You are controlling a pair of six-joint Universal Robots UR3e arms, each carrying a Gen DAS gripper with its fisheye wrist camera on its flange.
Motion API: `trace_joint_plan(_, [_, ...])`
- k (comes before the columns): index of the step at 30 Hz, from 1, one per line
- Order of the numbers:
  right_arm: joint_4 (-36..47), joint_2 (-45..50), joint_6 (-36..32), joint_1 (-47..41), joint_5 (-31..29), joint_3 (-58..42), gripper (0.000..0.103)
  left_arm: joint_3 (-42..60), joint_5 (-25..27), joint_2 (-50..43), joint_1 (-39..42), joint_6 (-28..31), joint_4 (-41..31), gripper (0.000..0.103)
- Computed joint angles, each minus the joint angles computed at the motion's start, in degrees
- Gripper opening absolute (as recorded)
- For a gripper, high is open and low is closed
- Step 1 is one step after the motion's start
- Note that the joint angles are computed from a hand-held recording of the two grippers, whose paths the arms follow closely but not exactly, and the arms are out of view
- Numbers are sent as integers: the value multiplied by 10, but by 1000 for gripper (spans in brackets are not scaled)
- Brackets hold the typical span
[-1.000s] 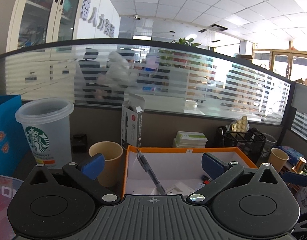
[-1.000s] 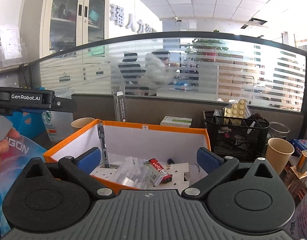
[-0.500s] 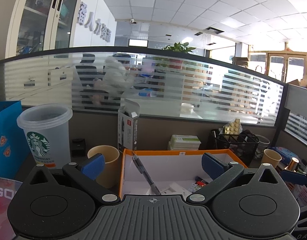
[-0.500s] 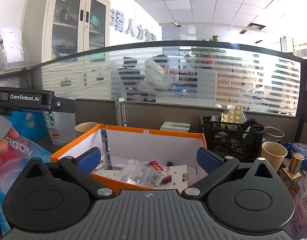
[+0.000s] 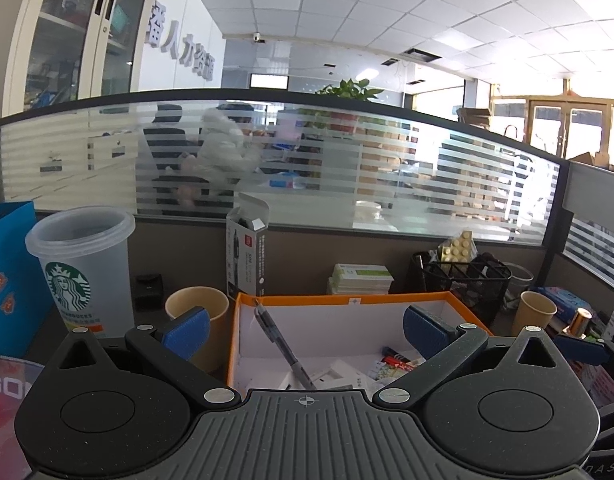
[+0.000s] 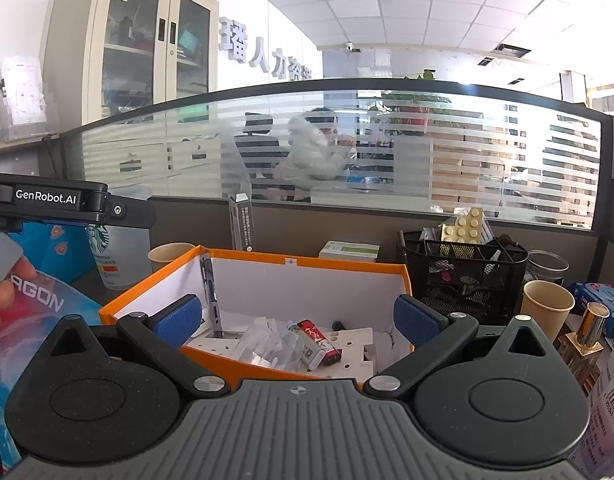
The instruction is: Organize rigid objects
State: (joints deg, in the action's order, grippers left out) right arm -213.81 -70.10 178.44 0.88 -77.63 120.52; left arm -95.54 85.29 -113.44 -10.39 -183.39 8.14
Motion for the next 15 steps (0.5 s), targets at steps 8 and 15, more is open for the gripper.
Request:
trace_joint_plan(8, [-1,5,1,1,-1,1,103,-1,2,0,-3,2,-1,103])
trace_joint_plan(15, [-3,6,3,1,-1,2,103,-8,3,1,-5,5,-2,103])
